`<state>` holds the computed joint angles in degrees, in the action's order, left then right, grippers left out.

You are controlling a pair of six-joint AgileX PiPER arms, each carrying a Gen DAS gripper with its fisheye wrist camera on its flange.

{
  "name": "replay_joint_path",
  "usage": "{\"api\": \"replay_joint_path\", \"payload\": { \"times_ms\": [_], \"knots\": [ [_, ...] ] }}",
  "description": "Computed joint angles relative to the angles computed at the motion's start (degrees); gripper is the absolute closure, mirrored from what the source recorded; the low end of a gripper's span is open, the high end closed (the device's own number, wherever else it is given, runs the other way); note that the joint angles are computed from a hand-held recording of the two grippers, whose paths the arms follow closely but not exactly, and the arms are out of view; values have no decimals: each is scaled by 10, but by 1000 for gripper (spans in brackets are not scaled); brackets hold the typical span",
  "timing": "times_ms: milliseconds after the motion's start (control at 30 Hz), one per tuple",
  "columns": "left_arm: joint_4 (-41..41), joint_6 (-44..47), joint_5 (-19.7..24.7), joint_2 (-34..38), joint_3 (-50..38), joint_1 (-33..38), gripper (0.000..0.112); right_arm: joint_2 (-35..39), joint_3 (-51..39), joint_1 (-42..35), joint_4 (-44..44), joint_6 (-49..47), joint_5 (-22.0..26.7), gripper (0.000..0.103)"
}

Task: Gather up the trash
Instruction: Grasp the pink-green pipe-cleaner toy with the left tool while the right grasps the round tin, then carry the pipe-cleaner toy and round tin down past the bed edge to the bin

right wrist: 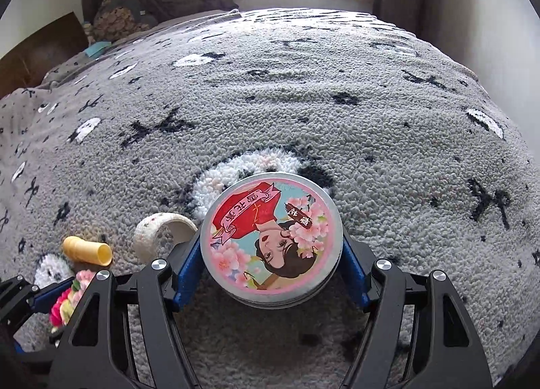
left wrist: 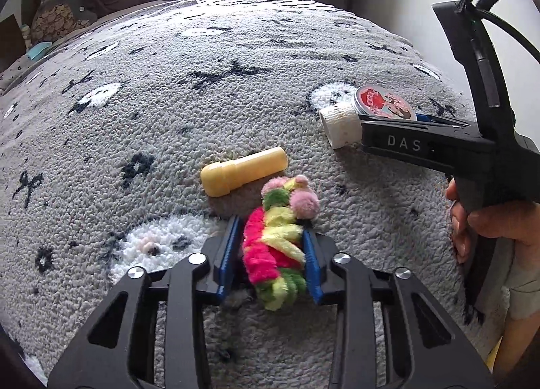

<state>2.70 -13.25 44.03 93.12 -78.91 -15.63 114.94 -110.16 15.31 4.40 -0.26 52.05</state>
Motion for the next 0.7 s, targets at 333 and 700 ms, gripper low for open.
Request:
{"api": "replay_joint_path", "payload": {
  "times_ms": [333,700],
  "knots": [
    [-4,-8,10,-96,89,-15,87,-150,198,1,20,-43,-36,33],
    [84,-152,57,-271,225,-125,87,-369,436,-6,77,-80,-53,33]
  ]
}}
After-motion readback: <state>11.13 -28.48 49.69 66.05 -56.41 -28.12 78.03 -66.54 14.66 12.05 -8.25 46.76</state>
